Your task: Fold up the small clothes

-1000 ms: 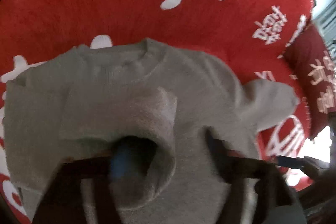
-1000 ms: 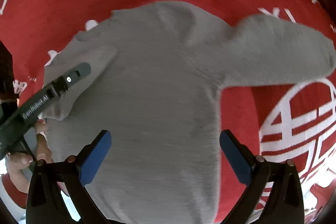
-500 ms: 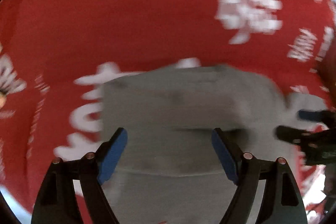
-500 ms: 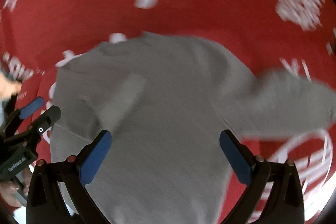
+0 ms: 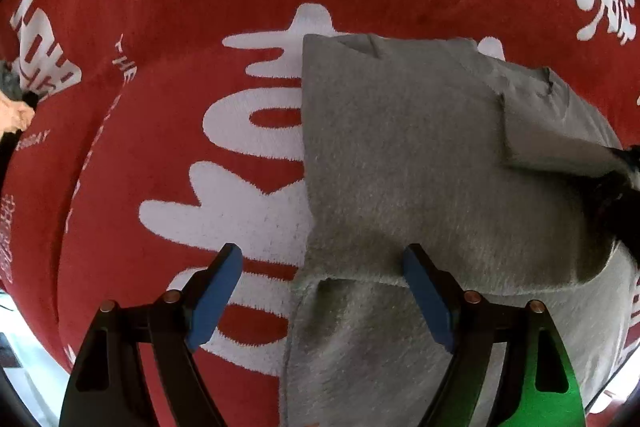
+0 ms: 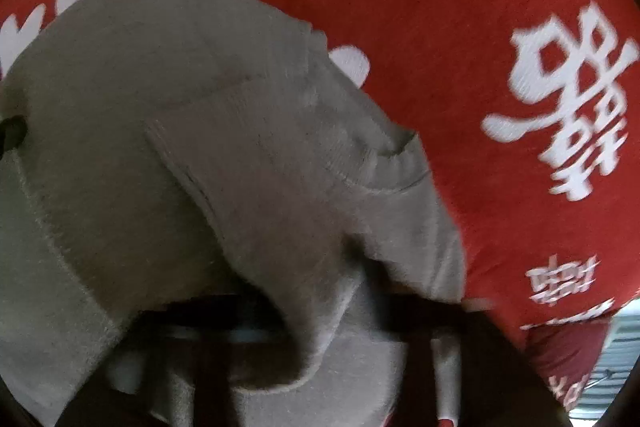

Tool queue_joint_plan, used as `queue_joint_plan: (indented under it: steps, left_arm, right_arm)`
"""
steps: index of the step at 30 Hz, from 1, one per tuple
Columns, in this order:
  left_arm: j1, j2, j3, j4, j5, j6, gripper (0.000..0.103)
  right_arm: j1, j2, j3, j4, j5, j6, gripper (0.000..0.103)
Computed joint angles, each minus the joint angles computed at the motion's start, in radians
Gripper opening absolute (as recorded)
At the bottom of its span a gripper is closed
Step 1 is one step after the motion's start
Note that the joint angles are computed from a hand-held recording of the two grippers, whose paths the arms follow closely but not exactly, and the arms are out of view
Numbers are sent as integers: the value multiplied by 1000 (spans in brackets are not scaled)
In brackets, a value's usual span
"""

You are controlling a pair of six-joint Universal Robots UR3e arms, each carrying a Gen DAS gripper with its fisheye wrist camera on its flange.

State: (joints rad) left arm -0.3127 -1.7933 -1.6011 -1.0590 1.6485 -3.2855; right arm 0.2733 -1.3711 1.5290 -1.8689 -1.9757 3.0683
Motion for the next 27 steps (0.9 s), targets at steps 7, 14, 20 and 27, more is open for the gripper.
queue_joint_plan:
  steps: [7, 14, 20, 27]
  left_arm:
    - [4, -10, 7, -2, -12, 9, 83]
    - [-8, -16, 42, -39, 10, -5, 83]
    - [-24, -48, 164, -71, 36, -2, 83]
    - [-34, -126, 277, -77, 66, -8, 83]
  right_arm:
    - [-624, -590, 404, 14, 534, 176, 26]
    - [-1357, -1006, 569, 637, 930, -222, 68]
    - [-1442, -915, 556, 638, 922, -213, 11]
    - [-1479, -866, 429, 742, 1152, -460, 8]
